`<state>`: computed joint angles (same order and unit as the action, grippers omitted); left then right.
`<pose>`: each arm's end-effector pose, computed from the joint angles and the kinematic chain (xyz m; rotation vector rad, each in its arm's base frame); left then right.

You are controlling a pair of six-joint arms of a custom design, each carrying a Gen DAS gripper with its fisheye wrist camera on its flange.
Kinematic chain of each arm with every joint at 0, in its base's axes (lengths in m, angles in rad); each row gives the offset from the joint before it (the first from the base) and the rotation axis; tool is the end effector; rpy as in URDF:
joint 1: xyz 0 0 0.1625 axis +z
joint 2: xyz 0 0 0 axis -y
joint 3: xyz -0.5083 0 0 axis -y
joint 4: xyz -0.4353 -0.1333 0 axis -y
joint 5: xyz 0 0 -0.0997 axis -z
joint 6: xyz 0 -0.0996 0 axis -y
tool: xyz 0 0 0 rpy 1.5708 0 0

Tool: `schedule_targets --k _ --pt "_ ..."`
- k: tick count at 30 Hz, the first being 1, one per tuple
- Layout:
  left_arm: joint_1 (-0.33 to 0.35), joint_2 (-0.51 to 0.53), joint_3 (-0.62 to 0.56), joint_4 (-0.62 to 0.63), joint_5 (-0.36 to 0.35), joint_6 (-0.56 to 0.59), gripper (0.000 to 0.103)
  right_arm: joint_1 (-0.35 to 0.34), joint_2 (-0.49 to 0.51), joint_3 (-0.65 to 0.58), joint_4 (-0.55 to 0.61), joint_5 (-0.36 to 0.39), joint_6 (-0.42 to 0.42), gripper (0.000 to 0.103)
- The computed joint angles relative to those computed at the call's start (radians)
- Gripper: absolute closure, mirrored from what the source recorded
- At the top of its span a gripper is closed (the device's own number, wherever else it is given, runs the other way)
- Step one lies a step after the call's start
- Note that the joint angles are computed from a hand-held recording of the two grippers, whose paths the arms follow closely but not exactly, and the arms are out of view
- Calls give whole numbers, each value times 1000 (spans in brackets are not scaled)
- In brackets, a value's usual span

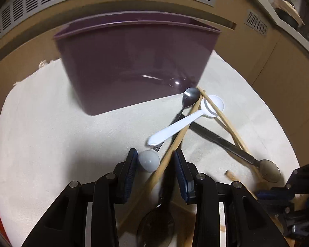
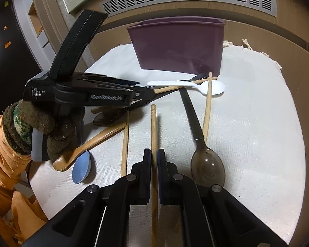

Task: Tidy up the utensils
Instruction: 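Grasp the white-ball-handled spoon by its ball end with the left tool, then lift and drop the chopstick and ball spoon into the purple caddy with both tools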

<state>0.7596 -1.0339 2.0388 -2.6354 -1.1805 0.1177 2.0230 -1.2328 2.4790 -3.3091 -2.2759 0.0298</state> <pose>-0.3160 -0.5362 0.1458 1.2317 2.4951 -0.2651 0.2502 -0.3577 0.2097 0.2925 -2.4452 0.8134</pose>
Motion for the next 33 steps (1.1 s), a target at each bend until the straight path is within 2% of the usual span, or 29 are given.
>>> schedule_targets --k 1,3,8,14,23,27,29,31,32,33 --pt "-3 -1 5 -10 7 -2 68 2 1 0 1 -1 0 97" --pt "-20 -13 35 -78 49 6 80 10 0 0 -1 -11 -2 97" --pt "-68 -110 132 -229 91 1 80 30 -5 4 -19 -37 -9 97" --pt "-122 -238 206 -309 134 -46 81 60 -6 3 -49 -50 -11 97" --pt "-245 -379 251 -372 187 -6 80 156 -40 -11 -150 -116 -67 97" --pt "-288 -396 206 -379 204 44 80 223 -60 -69 -224 -154 -168 97" --pt "-311 -380 171 -429 231 109 80 260 -40 -125 -312 -200 -295 97" --pt "-323 -344 131 -501 264 184 80 286 -4 -210 -432 -232 -480 97" --pt "-323 -319 104 -534 274 220 80 290 9 -257 -469 -229 -555 97" --pt "-320 -300 82 -556 278 243 80 289 17 -288 -483 -223 -595 97"
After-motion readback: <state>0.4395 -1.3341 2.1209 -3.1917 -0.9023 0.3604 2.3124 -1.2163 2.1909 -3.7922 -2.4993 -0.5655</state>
